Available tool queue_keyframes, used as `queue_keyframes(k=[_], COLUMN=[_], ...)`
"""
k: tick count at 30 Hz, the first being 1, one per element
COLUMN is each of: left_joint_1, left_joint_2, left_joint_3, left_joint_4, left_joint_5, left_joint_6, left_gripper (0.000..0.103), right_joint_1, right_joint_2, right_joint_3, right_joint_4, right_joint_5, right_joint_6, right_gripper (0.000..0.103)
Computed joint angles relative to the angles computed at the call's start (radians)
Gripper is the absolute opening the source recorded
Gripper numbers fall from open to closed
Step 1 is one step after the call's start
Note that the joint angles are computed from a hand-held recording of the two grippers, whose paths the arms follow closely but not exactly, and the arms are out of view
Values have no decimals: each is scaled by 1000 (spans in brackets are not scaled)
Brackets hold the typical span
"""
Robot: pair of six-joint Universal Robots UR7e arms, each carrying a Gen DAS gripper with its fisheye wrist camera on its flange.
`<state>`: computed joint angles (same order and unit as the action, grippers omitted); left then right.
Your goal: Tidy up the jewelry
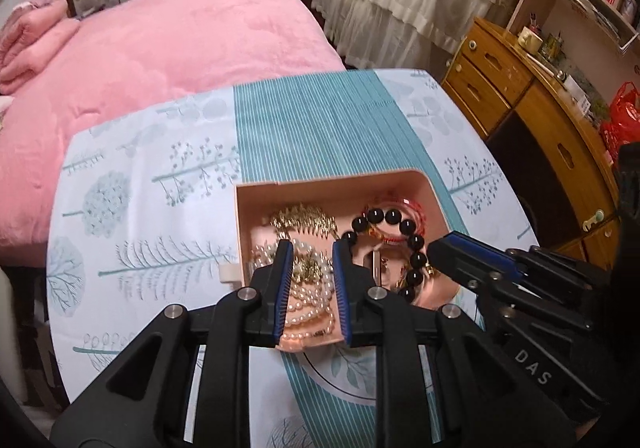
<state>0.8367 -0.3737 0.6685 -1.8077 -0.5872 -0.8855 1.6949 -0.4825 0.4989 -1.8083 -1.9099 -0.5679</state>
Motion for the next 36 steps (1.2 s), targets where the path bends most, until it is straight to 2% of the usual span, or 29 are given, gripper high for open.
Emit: queue_keyframes(k=[1, 3, 4, 8, 15, 19, 21, 25, 26, 28, 31, 36], left_joint_1=[2, 0, -2, -15, -61, -95, -113, -154, -162, -182, -207, -233], left_joint_2=[-3, -13, -25, -66, -129, -143, -145, -149, -147, -145, -124, -74], left_joint_3=[5, 27, 50, 128, 246, 272, 272, 261, 249, 232, 179, 74], left_joint_4=[4, 16, 12, 20, 103, 150, 183, 260, 288, 337, 431, 589], left_joint_5=[-10, -12, -11, -21, -49, -66, -67, -64, -63, -65, -55, -58], left_joint_6=[1, -19, -32, -89, -241, -317, -366, -474, -499, -553, -632, -744], left_gripper=[22, 38, 41, 42, 42, 42, 42, 42, 42, 42, 42, 48], right_joint_1=[-3, -5, -6, -10, -14, -10, -6, -4, 0, 5, 14, 33], right_joint_2=[-6, -22, -38, -104, -221, -292, -317, -351, -357, -370, -387, -413], right_joint_3=[15, 47, 77, 183, 335, 411, 434, 423, 421, 412, 394, 395], right_joint_4=[-7, -23, -39, -76, -58, -41, -24, 65, 72, 94, 114, 117], right_joint_5=[-3, -7, -15, -38, -65, -99, -125, -129, -136, -136, -119, -118], right_joint_6=[0, -6, -16, -32, -26, -22, -9, 49, 57, 82, 98, 93], right_gripper=[19, 21, 21, 21, 21, 21, 21, 22, 24, 38, 38, 38])
